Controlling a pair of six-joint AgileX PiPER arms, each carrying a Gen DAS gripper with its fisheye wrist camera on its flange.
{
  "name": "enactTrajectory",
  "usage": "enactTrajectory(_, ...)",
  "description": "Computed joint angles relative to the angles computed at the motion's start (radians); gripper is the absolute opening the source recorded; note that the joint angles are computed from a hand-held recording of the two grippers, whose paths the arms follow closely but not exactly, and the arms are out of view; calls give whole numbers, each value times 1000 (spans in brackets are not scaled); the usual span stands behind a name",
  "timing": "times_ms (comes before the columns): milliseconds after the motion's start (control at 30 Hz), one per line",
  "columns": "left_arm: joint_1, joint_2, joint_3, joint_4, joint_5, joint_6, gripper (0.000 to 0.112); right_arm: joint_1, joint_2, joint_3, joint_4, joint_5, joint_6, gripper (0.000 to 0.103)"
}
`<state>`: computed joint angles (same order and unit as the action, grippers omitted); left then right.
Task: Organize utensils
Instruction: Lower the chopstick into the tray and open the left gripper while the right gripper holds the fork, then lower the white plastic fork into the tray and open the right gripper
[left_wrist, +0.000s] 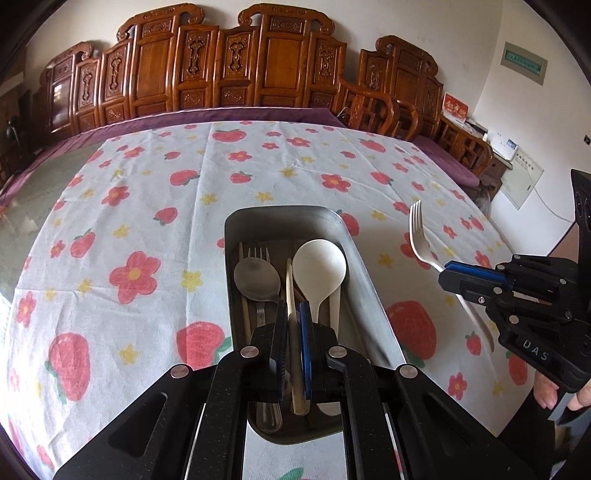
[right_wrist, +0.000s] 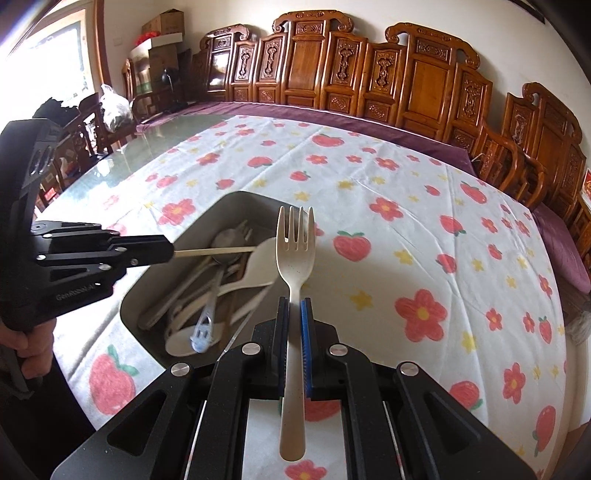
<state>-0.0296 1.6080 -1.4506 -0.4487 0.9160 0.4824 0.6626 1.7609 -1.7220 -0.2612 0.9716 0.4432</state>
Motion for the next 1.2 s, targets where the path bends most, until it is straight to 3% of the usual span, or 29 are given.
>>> enactTrajectory(267, 48, 35, -54, -99, 51, 23, 6, 8, 4, -15, 5, 1, 8, 8)
enactTrajectory(533, -16, 38, -46, -27, 24, -8, 7, -11, -23, 20, 4, -8, 14, 8)
enactTrajectory(667, -36, 40, -39, -5, 16, -19, 18, -20, -33, 31, 13, -18, 16, 8)
enactTrajectory(733, -42, 39, -38, 10, 10, -28, 36, -21, -33, 27, 16, -19, 17, 8)
enactTrajectory(967, 12, 4, -39, 10, -21, -20, 42, -16, 17, -59, 48, -5, 0, 8)
enactTrajectory(1200, 79, -12, -47, 68, -66, -40, 44, 2, 164, -263, 106, 35, -26, 8)
